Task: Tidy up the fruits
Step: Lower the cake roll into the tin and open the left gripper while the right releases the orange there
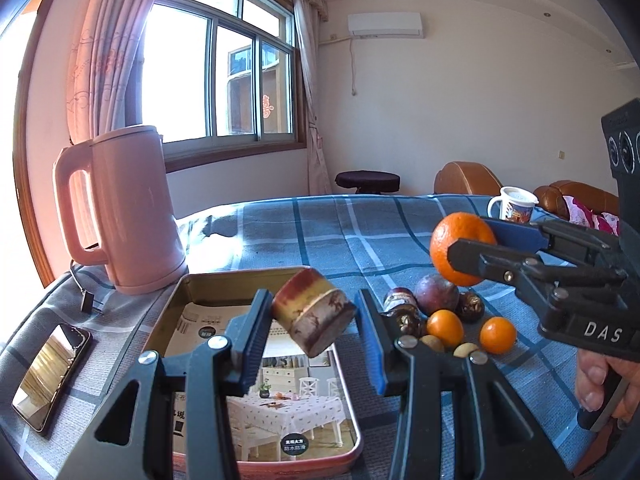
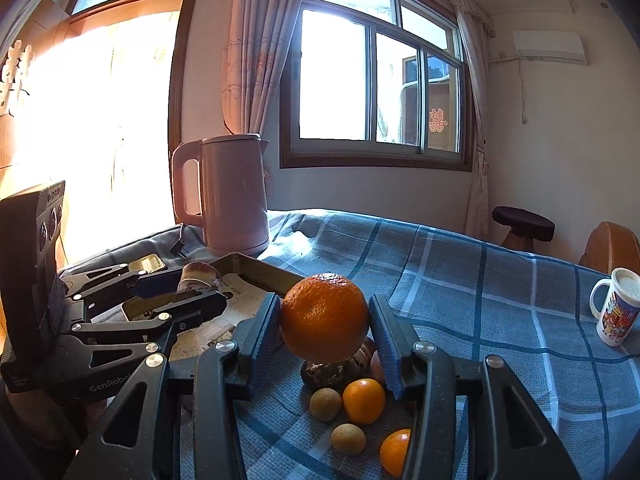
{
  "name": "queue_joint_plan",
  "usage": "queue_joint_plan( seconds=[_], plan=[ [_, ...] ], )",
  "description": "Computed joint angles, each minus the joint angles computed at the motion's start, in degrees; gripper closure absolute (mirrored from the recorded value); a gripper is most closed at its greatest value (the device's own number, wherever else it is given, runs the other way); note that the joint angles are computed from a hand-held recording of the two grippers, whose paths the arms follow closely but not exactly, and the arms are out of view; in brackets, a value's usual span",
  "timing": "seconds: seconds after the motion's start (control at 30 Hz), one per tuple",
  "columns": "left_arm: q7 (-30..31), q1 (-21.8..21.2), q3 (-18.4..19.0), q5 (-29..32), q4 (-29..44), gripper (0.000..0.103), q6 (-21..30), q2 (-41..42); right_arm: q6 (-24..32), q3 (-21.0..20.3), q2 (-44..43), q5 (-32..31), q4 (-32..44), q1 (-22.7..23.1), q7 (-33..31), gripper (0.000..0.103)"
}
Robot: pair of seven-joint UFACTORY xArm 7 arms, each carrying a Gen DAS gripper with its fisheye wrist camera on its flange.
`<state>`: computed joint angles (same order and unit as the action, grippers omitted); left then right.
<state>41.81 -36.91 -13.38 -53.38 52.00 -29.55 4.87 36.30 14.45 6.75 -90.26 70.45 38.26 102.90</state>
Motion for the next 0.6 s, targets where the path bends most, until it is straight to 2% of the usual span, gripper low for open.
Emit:
queue_joint_plan(
  seconds=[0.1,0.6],
  plan=[
    [2.44,-0.01,0.58,-2.68,0.86,0.059,0.76,0.28,-0.66,-0.17,1.86,1.11,2.18,0.15,-2.68,0.055],
    [24.35,1.27,1.56,-24.56,8.05,0.059,3.92,2.19,-5.54,-4.84,9.98,9.29,11.87,3.70,-15.40,0.055]
  ],
)
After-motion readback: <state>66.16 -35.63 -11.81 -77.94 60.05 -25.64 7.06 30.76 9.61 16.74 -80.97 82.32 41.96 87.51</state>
